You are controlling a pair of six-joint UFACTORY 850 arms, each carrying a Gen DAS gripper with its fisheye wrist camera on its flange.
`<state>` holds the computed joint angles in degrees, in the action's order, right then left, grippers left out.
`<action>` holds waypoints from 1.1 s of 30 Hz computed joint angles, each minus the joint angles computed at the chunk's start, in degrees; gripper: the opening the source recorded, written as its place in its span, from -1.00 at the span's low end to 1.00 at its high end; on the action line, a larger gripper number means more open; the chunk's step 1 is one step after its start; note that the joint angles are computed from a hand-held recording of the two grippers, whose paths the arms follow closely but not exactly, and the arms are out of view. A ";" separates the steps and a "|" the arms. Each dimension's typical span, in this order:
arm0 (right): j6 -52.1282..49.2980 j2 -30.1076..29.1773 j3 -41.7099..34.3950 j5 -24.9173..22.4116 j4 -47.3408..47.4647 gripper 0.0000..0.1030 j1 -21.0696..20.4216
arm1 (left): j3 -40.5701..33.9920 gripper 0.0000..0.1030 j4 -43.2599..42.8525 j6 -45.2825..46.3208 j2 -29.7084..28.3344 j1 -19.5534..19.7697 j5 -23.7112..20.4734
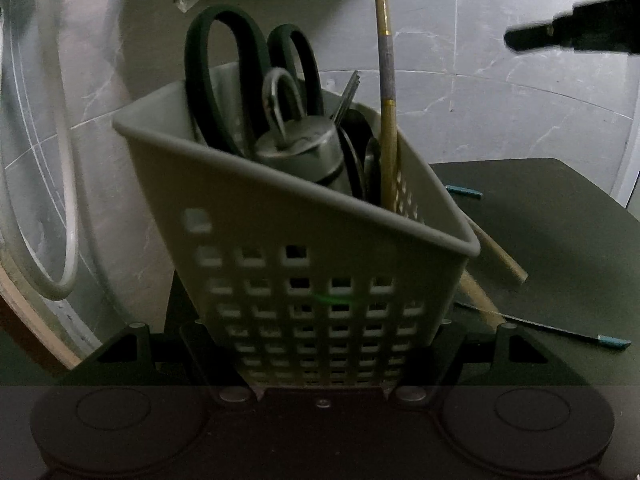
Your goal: Organize utensils
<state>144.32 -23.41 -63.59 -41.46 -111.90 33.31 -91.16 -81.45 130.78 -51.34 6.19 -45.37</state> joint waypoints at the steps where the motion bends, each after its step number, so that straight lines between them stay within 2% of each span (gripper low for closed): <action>1: -0.83 -0.57 -0.51 1.16 1.35 -0.99 -0.38 | -0.15 0.47 0.07 0.06 -0.13 0.10 -0.16; 3: -0.38 -1.54 -0.80 3.81 3.91 -0.92 -1.08 | -0.53 0.47 0.52 -0.31 -0.22 0.37 -0.47; 5: -1.87 -2.97 -1.84 7.03 7.89 -0.67 -2.27 | -0.53 0.47 0.50 -0.37 -0.22 0.36 -0.46; 6: -3.66 -3.86 -2.72 8.75 10.46 -0.44 -2.97 | -0.50 0.47 0.35 -0.34 -0.25 0.16 -0.31; 7: -5.67 -5.10 -3.66 10.04 12.96 -0.35 -3.65 | -0.50 0.47 0.36 -0.40 -0.20 0.12 -0.30; 9: -10.00 -7.54 -5.65 13.02 17.16 -0.32 -5.13 | -0.44 0.47 0.25 -0.31 -0.16 0.10 -0.24; 11: -16.32 -10.83 -8.88 14.04 23.53 -0.32 -6.52 | -0.53 0.47 0.25 -0.42 -0.23 0.06 -0.12; 17: -27.71 -17.26 -16.00 16.09 34.66 -0.33 -9.62 | 0.25 0.47 -0.29 -0.23 0.36 -0.19 0.52; 18: -29.86 -18.35 -17.26 15.87 37.25 -0.44 -9.65 | 0.34 0.47 -0.42 -0.17 0.41 -0.20 0.59; 19: -29.82 -18.80 -17.66 15.39 37.45 -0.62 -9.64 | 0.47 0.47 -0.62 -0.08 0.46 -0.24 0.68; 20: -29.37 -18.98 -17.81 15.44 37.11 -0.68 -9.60 | 0.45 0.47 -0.78 -0.09 0.45 -0.25 0.78; 21: -28.27 -18.91 -17.65 15.84 36.61 -0.84 -9.60 | 0.66 0.47 -1.09 0.07 0.56 -0.29 0.92; 28: -13.58 -19.37 -18.07 23.27 27.49 -0.87 -9.10 | 3.12 0.47 -3.32 1.94 1.79 -0.30 1.44; 33: -14.21 -21.59 -21.38 25.20 28.31 -0.87 -7.80 | 4.68 0.47 -4.15 2.98 2.53 -0.10 1.19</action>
